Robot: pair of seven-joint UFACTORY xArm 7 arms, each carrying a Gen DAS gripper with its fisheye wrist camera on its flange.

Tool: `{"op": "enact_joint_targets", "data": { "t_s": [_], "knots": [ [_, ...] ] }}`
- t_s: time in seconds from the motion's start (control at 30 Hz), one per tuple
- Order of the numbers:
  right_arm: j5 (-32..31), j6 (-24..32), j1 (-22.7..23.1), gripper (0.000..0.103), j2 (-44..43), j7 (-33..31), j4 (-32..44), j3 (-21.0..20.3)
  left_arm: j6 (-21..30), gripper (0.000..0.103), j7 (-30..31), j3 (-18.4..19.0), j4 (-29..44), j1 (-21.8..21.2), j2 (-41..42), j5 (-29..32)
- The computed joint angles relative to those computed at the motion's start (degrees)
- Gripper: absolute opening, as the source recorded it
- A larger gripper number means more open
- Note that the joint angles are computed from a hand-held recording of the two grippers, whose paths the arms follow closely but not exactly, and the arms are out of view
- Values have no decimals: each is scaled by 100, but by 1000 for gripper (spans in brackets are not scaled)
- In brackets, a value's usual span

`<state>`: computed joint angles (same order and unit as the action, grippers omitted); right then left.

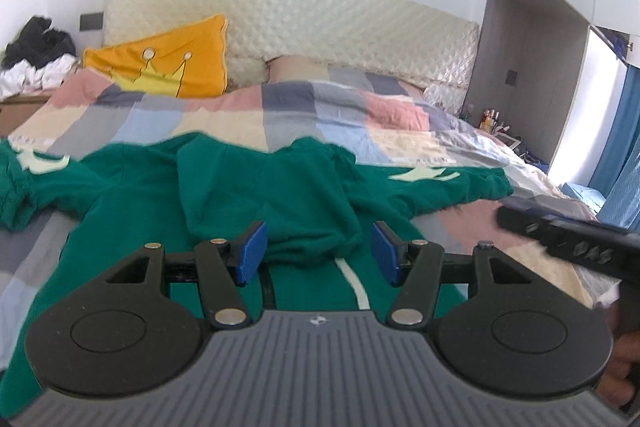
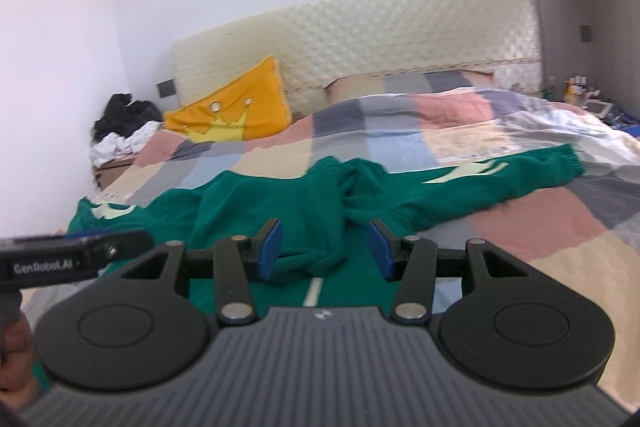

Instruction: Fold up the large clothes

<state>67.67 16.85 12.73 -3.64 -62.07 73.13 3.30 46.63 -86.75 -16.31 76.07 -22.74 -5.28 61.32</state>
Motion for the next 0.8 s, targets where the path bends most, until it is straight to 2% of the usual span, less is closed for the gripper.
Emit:
{"op": "enact_joint_targets", "data": {
  "t_s": [0.1,0.23,0.33,0.43,0.47,0.5,0.6,0.7,0.8],
  "knots": [
    [-33,-233,-37,50,-11,71,-96,-30,-116,66,-56,74,-191,73,-79,-182],
    [-370,-368,-168,51,285,681,120,-43,-75,71,-201,53,-208,161,-39,-131],
    [-994,-619,-327,51,695,1347,463,18,-131,77,-231,104,-160,180,62,-134],
    [-1595,-654,-511,51,1239,1995,1021,59,-392,80,-220,205,-210,188,145,-338],
    [-1975,-676,-496,51,1465,2425,1242,-12,-449,80,-200,230,-229,190,168,-405],
    [-2386,-633,-449,51,1683,2894,1465,-135,-432,80,-167,237,-224,181,211,-443],
    [-2976,-492,-482,51,2276,3518,2173,-228,-295,80,-67,271,-128,131,353,-467],
    [-3400,-412,-627,51,2876,3677,2962,-118,-245,80,-90,333,-84,74,436,-412],
    [-3751,-62,-810,51,3700,4024,4093,-41,-162,81,-175,383,-31,18,525,-359]
  ]
}}
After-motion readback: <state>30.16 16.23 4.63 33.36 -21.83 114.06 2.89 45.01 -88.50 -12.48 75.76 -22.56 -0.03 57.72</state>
